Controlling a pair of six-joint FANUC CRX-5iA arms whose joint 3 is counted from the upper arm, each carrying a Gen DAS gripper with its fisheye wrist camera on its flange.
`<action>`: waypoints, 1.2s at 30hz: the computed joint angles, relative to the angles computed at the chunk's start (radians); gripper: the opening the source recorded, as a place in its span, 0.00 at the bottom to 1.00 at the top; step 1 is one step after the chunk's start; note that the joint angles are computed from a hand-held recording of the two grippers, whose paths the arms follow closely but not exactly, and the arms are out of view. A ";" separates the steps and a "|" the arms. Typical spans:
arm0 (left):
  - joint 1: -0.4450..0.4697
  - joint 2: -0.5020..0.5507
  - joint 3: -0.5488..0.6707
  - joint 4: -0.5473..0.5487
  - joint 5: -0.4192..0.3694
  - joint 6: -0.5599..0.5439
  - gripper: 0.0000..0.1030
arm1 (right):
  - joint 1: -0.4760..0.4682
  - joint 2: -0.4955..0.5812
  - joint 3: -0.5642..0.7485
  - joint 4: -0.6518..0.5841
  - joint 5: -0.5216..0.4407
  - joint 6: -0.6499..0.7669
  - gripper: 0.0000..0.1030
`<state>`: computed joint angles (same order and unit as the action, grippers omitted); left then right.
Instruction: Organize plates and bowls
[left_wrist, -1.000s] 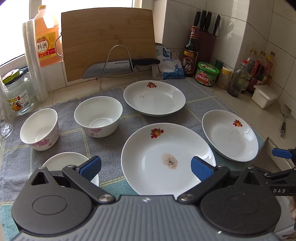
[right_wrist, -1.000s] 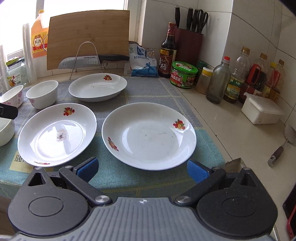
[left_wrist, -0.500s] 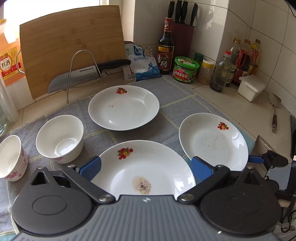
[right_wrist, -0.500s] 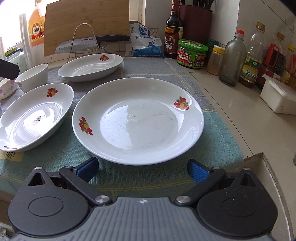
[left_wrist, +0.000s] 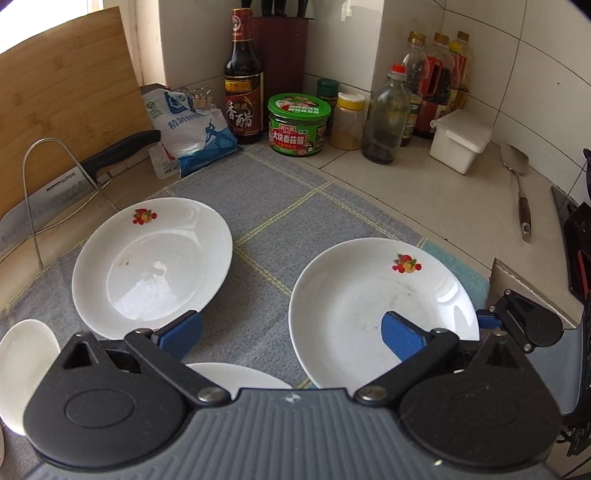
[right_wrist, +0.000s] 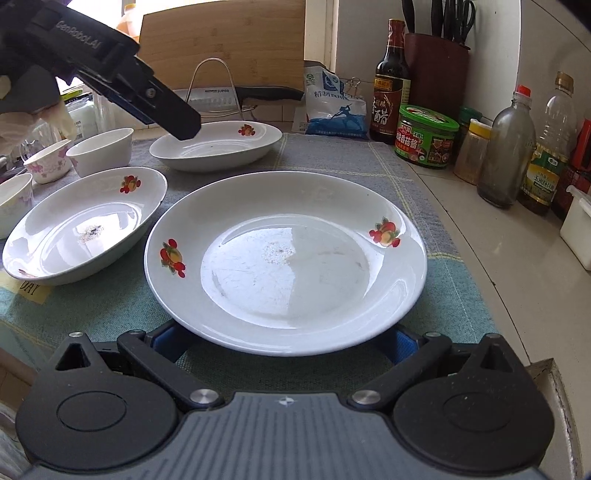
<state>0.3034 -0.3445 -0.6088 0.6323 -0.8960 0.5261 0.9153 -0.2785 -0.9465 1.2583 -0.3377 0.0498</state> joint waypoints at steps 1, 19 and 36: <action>-0.015 0.025 0.016 -0.007 -0.003 0.001 0.99 | -0.019 -0.004 -0.010 0.041 0.019 -0.027 1.00; -0.184 0.330 0.253 -0.149 -0.123 0.031 0.80 | -0.055 -0.011 -0.013 0.005 0.086 0.073 1.00; -0.187 0.375 0.303 -0.168 -0.179 0.026 0.79 | 0.044 0.021 0.093 -0.371 -0.025 0.394 1.00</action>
